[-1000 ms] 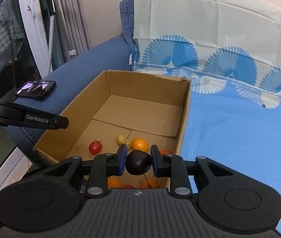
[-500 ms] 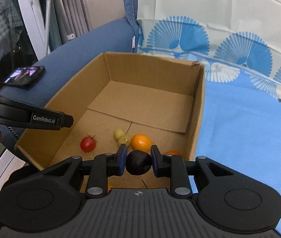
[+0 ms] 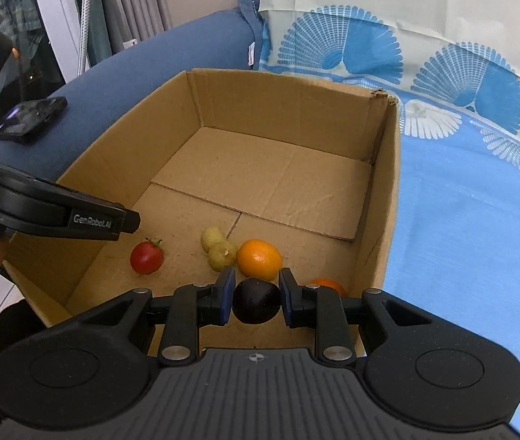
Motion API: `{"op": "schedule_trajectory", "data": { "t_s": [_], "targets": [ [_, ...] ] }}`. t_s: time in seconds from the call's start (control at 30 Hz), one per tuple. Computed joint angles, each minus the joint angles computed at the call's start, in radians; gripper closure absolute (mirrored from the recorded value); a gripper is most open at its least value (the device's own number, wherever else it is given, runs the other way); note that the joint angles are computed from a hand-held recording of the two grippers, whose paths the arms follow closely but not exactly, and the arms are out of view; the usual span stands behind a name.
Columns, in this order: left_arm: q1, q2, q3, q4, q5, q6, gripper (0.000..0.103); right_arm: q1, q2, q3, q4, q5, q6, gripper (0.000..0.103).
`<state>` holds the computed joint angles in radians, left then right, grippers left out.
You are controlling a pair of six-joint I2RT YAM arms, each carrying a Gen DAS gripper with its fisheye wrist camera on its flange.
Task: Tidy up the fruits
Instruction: 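Carry both dark purple fruits over the cardboard box with both tools, then open both tools to drop the dark purple fruits into the box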
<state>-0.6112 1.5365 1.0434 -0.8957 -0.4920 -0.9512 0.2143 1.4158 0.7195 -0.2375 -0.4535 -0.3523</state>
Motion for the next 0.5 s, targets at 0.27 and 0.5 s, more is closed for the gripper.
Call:
{"op": "schedule_trajectory", "data": {
  "t_s": [0.27, 0.5],
  "targets": [
    [0.008, 0.005, -0.026, 0.059, 0.005, 0.055, 0.001, 0.008, 0.026, 0.004, 0.024, -0.023, -0.045, 0.029],
    [-0.103, -0.030, 0.018, -0.075, -0.063, -0.025, 0.000, -0.015, -0.131, -0.072, 0.010, -0.035, -0.126, 0.013]
  ]
}}
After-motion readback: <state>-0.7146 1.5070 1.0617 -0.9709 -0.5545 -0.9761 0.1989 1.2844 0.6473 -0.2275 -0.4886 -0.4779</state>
